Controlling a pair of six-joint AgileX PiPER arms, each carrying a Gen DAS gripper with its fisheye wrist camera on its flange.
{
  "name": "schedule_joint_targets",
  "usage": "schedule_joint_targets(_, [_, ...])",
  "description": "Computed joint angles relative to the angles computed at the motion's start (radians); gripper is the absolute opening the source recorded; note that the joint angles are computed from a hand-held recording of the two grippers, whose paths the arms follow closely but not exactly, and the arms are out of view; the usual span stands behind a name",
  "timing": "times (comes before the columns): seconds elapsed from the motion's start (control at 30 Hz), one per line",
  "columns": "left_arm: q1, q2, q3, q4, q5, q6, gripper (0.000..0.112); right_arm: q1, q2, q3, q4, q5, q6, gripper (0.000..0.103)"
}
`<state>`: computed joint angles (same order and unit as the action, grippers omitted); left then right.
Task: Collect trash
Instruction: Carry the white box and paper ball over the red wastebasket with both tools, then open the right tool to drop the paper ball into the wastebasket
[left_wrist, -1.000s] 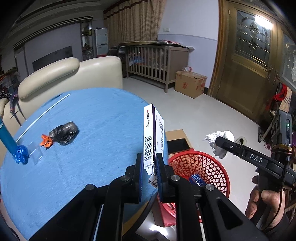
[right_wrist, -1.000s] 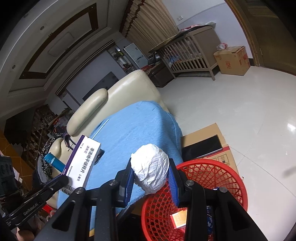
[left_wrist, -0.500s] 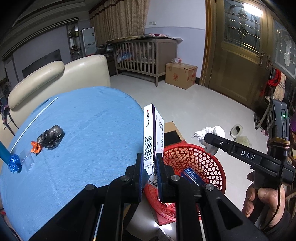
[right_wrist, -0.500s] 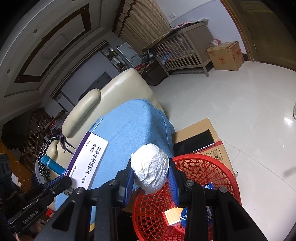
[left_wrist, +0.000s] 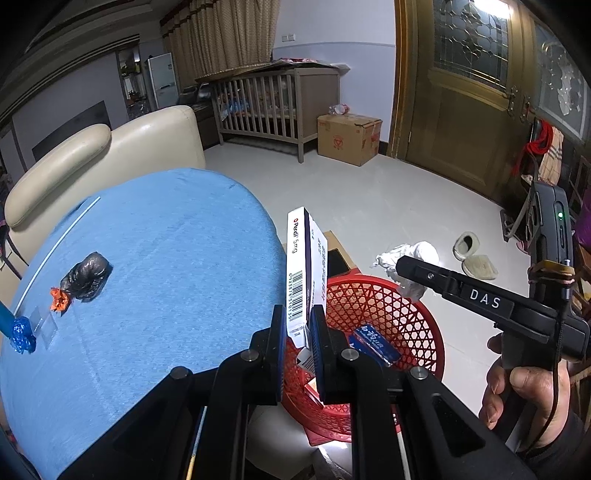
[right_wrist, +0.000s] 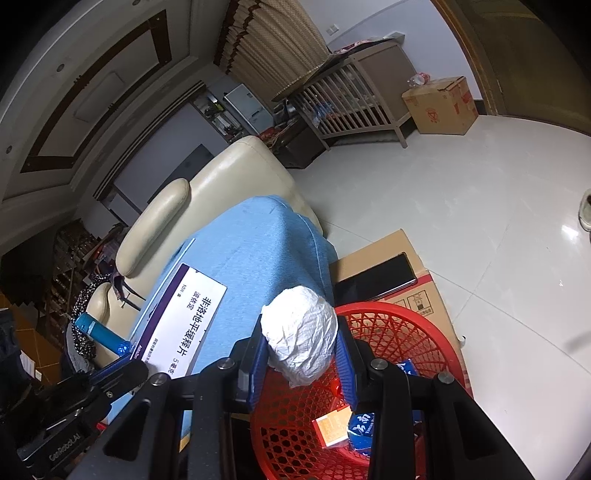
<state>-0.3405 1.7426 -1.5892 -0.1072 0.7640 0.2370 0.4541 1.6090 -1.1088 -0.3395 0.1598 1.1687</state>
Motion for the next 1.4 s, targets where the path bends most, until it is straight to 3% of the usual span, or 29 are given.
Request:
schedule_joint_targets(0.87, [-0.02,0.013,-0.006,-0.004,0.022,0.009,0.014,-0.011,0.025,0.036,0.028,0.03,0.001,0.036])
schedule_joint_targets(1.1, [-0.028,0.02,-0.01,-0.004,0.027,0.011,0.014,-0.026,0.038,0.037,0.167,0.052,-0.112,0.039])
schedule_joint_targets(1.13, [-0.03,0.021,-0.01,-0.003,0.028,0.01,0.014,-0.03,0.043,0.033,0.217,0.06,-0.157,0.041])
schedule_joint_targets(1.2, [-0.026,0.025,-0.016,-0.009,0.032,0.019,0.014,-0.035,0.048,0.032,0.25,0.073,-0.178,0.072])
schedule_joint_targets(1.4, [-0.019,0.038,-0.035,-0.018,0.047,0.031,0.014,-0.026,0.028,0.052,0.074,0.069,0.017,0.072])
